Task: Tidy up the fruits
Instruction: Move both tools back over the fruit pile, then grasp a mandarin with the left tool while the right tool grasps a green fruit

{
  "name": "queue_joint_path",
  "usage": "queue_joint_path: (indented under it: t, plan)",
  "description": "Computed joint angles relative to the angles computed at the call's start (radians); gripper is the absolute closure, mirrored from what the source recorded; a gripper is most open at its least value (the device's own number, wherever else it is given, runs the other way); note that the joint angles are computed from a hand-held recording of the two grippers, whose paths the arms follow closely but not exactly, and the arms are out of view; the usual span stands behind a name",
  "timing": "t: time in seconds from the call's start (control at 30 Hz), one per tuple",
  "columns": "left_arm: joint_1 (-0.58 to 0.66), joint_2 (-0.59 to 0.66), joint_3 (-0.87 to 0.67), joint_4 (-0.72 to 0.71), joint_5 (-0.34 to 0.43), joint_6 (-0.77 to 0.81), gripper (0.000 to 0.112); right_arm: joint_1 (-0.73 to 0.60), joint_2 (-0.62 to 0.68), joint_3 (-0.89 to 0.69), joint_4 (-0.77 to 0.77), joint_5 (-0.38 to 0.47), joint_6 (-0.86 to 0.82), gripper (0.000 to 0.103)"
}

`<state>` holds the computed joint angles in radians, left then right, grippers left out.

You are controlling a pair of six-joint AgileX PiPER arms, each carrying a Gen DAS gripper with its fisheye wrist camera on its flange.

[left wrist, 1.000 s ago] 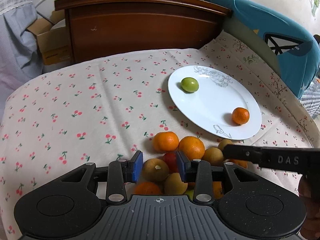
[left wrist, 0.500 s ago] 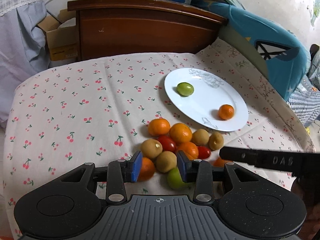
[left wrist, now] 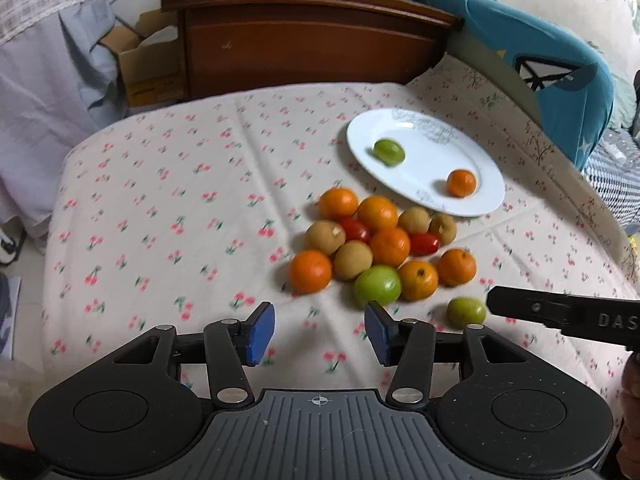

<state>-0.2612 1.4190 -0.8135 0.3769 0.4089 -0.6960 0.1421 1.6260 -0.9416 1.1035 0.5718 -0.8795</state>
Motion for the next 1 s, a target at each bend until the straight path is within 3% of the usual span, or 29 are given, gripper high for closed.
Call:
queue_joint_path:
  t: [0.37,0.43,0.57,0.67,0.77,0.87,1.0]
  plan:
    - [0.076,-0.03,0.065,-0.072,-0.017,0.06,0.06,0.043,-0.026,0.032,-0.067,-0.057,0.047,0.064]
    - [0.092,-0.025,0.064,-0.1,-0.028,0.076,0.053,0.049,-0.021,0.029,-0.077,-0.063,0.056,0.064]
    - [0.079,-0.017,0.077,0.051,-0.072,-0.066,0.051,0.06,-0.015,0.027,-0.077,-0.073,0.049,0.064]
    - [0.097,0.005,0.068,0.0,-0.11,-0.008,0.051,0.069,-0.008,0.027,-0.084,-0.088,0.054,0.064]
    - [0.085,0.029,0.051,0.095,-0.111,-0.078,0.051,0.076,-0.002,0.025,-0.088,-0.102,0.053,0.064]
    - [0.098,0.042,0.047,0.086,-0.145,-0.038,0.05,0.087,0.005,0.022,-0.108,-0.114,0.064,0.064]
    - [0.131,0.072,0.036,-0.082,-0.183,0.141,0.051,0.112,0.01,0.023,-0.131,-0.148,0.073,0.064]
